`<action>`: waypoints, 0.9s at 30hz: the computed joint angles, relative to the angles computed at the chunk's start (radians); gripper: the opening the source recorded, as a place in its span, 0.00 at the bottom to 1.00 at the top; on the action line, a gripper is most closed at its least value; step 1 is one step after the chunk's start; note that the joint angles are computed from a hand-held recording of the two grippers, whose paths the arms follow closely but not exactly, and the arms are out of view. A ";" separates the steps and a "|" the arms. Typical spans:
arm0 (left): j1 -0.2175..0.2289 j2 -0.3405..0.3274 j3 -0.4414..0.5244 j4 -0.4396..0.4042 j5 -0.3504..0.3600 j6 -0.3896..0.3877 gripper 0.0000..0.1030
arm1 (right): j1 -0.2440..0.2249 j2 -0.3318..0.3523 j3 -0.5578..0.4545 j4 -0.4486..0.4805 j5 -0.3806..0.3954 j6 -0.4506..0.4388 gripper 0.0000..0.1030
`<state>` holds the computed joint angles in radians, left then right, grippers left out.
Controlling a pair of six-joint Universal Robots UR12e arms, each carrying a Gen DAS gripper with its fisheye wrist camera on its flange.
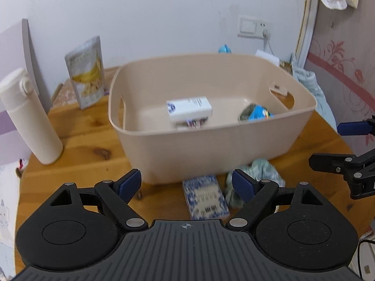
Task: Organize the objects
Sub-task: 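Withdraw both grippers from the bin toward the patterned box and scrunchie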
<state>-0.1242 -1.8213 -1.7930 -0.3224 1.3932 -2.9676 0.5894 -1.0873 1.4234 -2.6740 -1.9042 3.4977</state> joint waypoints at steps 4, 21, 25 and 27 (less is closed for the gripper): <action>-0.001 -0.005 -0.003 -0.031 -0.011 0.006 0.84 | 0.000 -0.002 0.007 0.035 0.013 0.010 1.00; -0.005 -0.031 0.007 -0.132 -0.021 0.005 0.84 | -0.015 0.025 0.004 0.086 0.137 0.024 1.00; -0.009 -0.040 0.016 -0.146 -0.014 0.005 0.84 | -0.019 0.038 -0.004 0.088 0.162 0.016 1.00; -0.010 -0.046 0.021 -0.150 -0.011 0.001 0.84 | -0.020 0.046 -0.014 0.095 0.167 0.008 1.00</action>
<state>-0.1343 -1.8674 -1.7721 -0.4720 1.3821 -2.9669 0.5693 -1.0415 1.4097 -2.5787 -1.7371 3.5056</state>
